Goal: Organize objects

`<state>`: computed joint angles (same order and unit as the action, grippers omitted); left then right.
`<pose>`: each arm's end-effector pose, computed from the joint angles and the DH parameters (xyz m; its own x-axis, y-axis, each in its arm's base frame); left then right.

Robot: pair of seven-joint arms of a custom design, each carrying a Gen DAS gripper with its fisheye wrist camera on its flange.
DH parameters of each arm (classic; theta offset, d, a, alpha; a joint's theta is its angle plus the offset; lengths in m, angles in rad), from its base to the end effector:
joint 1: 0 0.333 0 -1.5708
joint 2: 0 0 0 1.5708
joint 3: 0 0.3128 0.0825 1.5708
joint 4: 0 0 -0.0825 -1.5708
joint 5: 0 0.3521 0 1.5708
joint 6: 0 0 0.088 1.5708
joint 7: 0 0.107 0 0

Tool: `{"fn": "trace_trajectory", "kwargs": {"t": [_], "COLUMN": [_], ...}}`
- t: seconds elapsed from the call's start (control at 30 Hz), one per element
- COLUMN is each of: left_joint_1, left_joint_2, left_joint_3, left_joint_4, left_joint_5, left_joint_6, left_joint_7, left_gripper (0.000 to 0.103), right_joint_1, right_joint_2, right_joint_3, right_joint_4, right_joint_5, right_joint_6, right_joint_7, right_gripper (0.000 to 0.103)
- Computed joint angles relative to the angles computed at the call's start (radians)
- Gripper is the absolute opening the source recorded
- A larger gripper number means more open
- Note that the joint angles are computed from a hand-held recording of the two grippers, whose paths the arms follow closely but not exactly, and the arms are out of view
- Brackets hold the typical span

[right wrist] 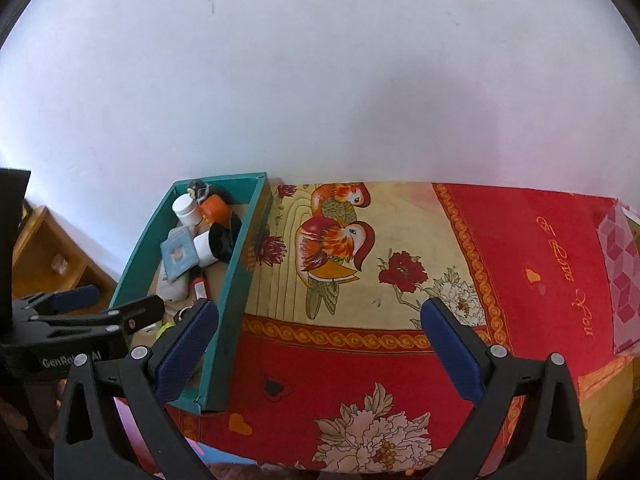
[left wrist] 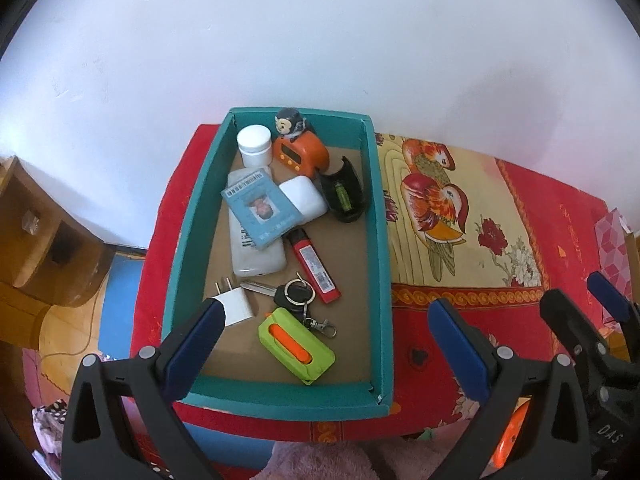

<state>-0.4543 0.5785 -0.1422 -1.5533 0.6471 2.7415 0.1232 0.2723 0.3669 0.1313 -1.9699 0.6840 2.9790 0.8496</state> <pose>0.5869 -0.4019 0.3932 0.2300 -0.8865 0.4015 -0.7546 -0.4229 -0.5017 0.5933 0.1980 0.3662 0.4717 -0.8762 -0.0985 -0.7085 -0.3102 -0.6340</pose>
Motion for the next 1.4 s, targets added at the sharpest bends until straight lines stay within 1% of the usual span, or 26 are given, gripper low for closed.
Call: {"fn": "trace_trajectory", "kwargs": {"t": [0.07,0.17,0.27,0.43,0.53,0.7,0.83,1.4], "left_joint_1": [0.001,-0.014,-0.031,-0.058,-0.053,-0.040,-0.043,-0.040], "left_joint_2": [0.005,0.001,-0.012,-0.027,-0.028,-0.023,-0.019,-0.020], "left_joint_3": [-0.002,0.015,0.040,0.077,0.070,0.051,0.047,0.040], "left_joint_4": [0.005,0.009,-0.003,-0.008,-0.009,-0.008,-0.005,-0.009], "left_joint_5": [-0.004,0.015,0.058,0.154,0.182,0.182,0.183,0.181], "left_joint_6": [-0.001,-0.015,-0.002,0.002,0.004,-0.013,-0.044,-0.041], "left_joint_7": [0.005,-0.011,-0.057,-0.139,-0.155,-0.146,-0.137,-0.127], "left_gripper": [0.103,0.103,0.103,0.103,0.103,0.103,0.103,0.103], "right_joint_1": [0.003,0.002,0.007,0.002,0.006,0.014,0.013,0.019], "right_joint_2": [0.005,0.012,0.018,0.025,0.026,0.028,0.028,0.021], "right_joint_3": [-0.009,-0.012,-0.022,-0.023,-0.029,-0.040,-0.040,-0.044], "right_joint_4": [0.007,0.014,0.019,0.028,0.028,0.025,0.023,0.009], "right_joint_5": [-0.006,-0.011,-0.026,-0.031,-0.039,-0.058,-0.066,-0.085], "right_joint_6": [-0.009,-0.017,-0.028,-0.043,-0.051,-0.062,-0.063,-0.070], "right_joint_7": [0.014,0.021,0.037,0.051,0.069,0.102,0.116,0.156], "right_gripper": [0.103,0.103,0.103,0.103,0.103,0.103,0.103,0.103]}}
